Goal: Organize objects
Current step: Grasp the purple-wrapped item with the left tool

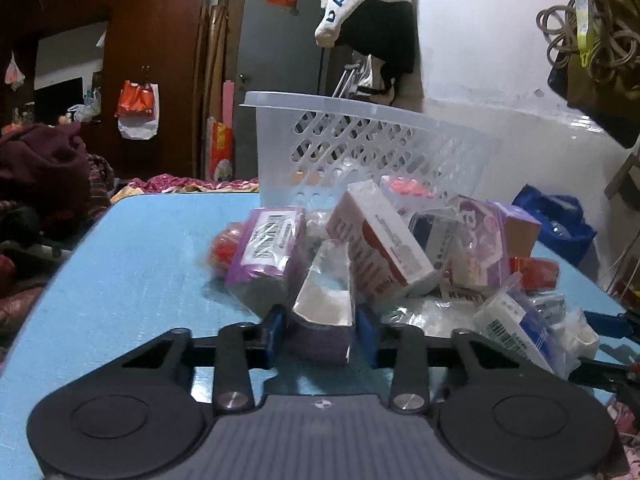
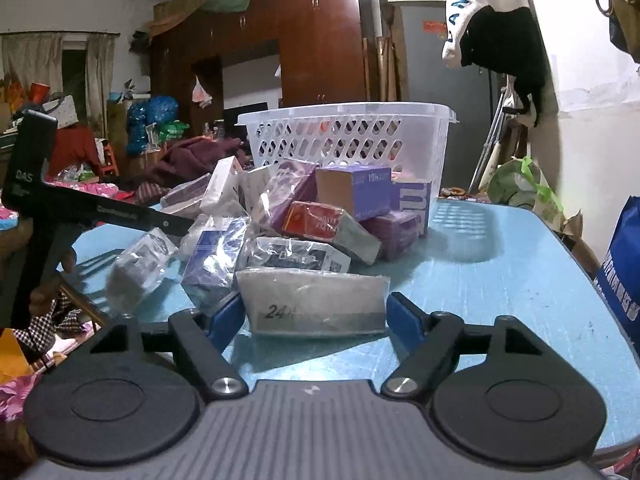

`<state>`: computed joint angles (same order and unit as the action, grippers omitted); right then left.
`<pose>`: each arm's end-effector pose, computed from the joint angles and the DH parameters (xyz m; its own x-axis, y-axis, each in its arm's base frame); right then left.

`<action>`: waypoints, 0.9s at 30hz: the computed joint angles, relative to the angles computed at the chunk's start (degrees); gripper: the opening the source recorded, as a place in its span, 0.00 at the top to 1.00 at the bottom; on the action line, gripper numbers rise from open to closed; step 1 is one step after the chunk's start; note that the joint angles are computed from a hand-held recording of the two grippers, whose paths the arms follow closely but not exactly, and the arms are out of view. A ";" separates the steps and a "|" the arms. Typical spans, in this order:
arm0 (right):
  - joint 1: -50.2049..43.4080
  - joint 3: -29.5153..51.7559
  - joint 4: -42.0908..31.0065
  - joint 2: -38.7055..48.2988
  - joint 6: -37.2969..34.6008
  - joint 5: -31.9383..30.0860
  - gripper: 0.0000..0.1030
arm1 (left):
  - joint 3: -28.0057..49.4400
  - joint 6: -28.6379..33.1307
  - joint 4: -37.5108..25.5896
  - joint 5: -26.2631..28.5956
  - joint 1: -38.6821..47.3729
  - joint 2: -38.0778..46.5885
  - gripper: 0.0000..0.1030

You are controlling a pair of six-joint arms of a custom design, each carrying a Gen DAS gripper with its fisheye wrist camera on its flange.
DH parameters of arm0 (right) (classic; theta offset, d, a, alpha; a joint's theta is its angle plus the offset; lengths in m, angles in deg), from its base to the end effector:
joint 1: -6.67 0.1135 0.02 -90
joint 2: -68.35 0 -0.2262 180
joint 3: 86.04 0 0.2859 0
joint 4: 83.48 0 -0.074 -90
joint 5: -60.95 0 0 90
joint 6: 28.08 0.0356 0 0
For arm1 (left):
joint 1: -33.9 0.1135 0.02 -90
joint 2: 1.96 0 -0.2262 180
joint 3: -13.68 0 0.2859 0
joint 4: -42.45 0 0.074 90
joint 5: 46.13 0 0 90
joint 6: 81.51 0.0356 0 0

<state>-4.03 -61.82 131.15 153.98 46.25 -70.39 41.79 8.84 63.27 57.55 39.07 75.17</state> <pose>0.2299 -0.0195 0.0426 -0.3074 -0.1483 -0.9399 -0.5433 0.8383 0.0454 0.2525 0.0144 0.0669 -0.4699 -0.0366 -0.8820 0.1229 0.9867 -0.1064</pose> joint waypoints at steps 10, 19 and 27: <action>0.11 -0.39 1.54 0.97 0.73 1.34 0.24 | -3.70 0.20 5.63 -0.72 -0.75 -1.28 0.62; -2.11 -1.97 1.89 -7.87 4.87 -0.22 0.24 | -10.33 -3.54 11.75 2.86 2.92 -11.10 0.62; 2.70 5.17 -1.87 -10.15 8.27 2.26 0.24 | -5.27 -2.24 5.30 9.17 4.89 -7.84 0.62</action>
<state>-1.33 -56.65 129.27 143.83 54.52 -68.13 36.52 6.60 68.56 66.72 43.97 67.33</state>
